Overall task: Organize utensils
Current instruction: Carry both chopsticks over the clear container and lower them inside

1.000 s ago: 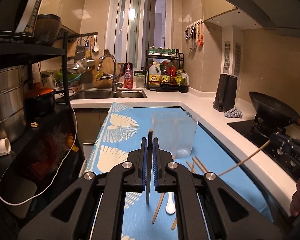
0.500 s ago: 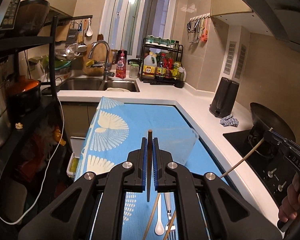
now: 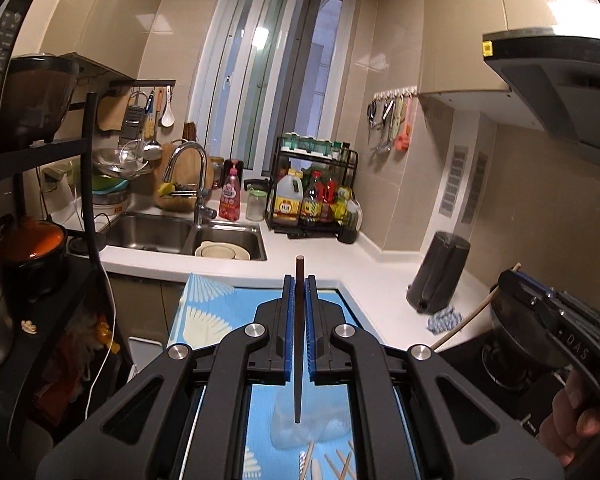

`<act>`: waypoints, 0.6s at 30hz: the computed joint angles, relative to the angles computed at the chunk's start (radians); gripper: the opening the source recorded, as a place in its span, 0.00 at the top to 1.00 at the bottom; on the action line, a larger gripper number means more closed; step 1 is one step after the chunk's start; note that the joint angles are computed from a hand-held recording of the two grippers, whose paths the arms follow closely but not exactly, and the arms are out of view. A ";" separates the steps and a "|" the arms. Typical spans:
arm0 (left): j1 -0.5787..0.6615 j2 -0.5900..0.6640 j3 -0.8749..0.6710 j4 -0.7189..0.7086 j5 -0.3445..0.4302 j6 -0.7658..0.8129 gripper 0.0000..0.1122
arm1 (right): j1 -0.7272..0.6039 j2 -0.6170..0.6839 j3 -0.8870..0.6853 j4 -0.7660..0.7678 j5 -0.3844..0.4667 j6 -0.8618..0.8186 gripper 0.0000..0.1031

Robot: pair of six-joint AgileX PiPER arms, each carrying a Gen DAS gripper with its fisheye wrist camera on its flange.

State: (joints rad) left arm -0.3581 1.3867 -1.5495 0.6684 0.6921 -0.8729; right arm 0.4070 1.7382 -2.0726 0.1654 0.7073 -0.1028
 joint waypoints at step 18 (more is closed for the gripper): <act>0.195 0.280 0.127 -0.484 -0.252 0.430 0.84 | -0.053 0.331 -0.041 0.107 0.067 0.008 0.91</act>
State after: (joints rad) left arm -0.1629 1.6663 -1.4229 0.1845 0.4402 -0.4432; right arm 0.3539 2.0688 -2.1135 0.2723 0.7747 -0.0950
